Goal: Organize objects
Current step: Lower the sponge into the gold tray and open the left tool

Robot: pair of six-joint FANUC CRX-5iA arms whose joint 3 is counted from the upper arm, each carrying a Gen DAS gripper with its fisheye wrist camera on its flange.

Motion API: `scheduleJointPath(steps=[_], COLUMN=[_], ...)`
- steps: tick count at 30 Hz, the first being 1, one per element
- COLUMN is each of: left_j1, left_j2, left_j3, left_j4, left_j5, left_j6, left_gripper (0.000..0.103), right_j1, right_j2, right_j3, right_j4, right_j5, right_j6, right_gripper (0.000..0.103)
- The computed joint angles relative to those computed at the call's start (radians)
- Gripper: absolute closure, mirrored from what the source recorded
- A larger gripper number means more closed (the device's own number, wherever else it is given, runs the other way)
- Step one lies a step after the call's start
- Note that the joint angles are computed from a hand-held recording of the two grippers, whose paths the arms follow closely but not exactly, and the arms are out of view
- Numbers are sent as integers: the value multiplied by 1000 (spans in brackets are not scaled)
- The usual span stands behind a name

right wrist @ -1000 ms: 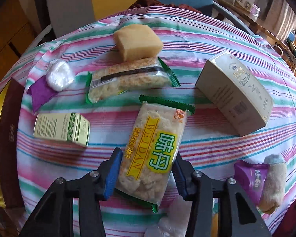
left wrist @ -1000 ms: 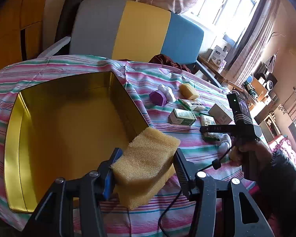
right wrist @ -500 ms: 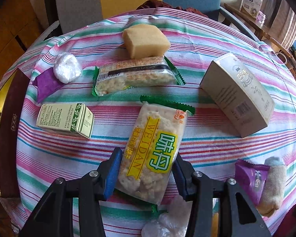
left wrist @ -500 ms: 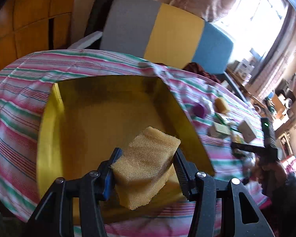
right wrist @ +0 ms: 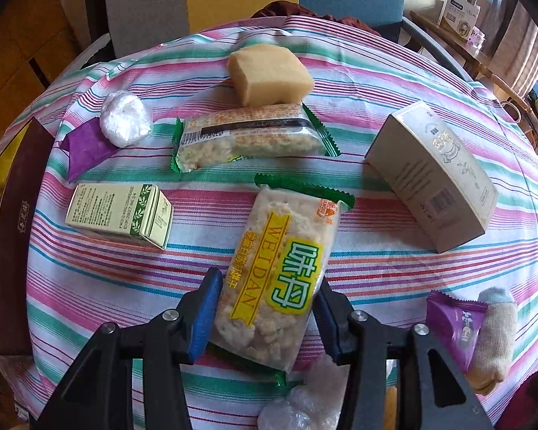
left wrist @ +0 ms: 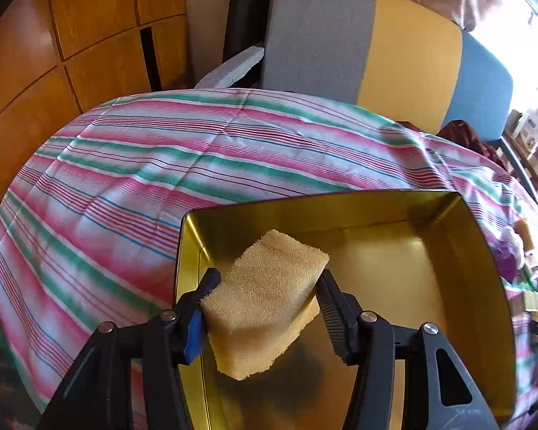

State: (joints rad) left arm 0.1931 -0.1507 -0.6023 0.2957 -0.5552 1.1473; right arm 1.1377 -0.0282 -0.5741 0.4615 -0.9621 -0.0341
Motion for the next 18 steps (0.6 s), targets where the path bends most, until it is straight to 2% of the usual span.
scheduleJointPath(steps=[2, 4, 8, 12, 14, 16, 18], left_j1=[-14, -24, -30, -20, -16, -15, -19], left_j2=[42, 70, 75, -70, -162, -289, -393], left_j3=[53, 85, 99, -25, -98, -193, -258], left_j4=[-97, -154, -183, -79, -8, 91, 152], left_j5=[3, 1, -2, 76, 104, 123, 107], left_j6=[101, 145, 164, 51, -16, -106, -171], left_gripper=[39, 31, 28, 23, 12, 8, 4], right_j1=[2, 2, 4, 3, 4, 9, 11], right_j2=[1, 1, -1, 1, 5, 5, 8], right_j3=[2, 2, 2, 3, 6, 7, 8], right_j4=[0, 0, 0, 2, 6, 9, 15], right_j5=[-3, -5, -7, -7, -12, -17, -22], right_j6=[2, 3, 2, 6, 7, 4, -1], right_gripper=[53, 53, 53, 53, 53, 53, 53])
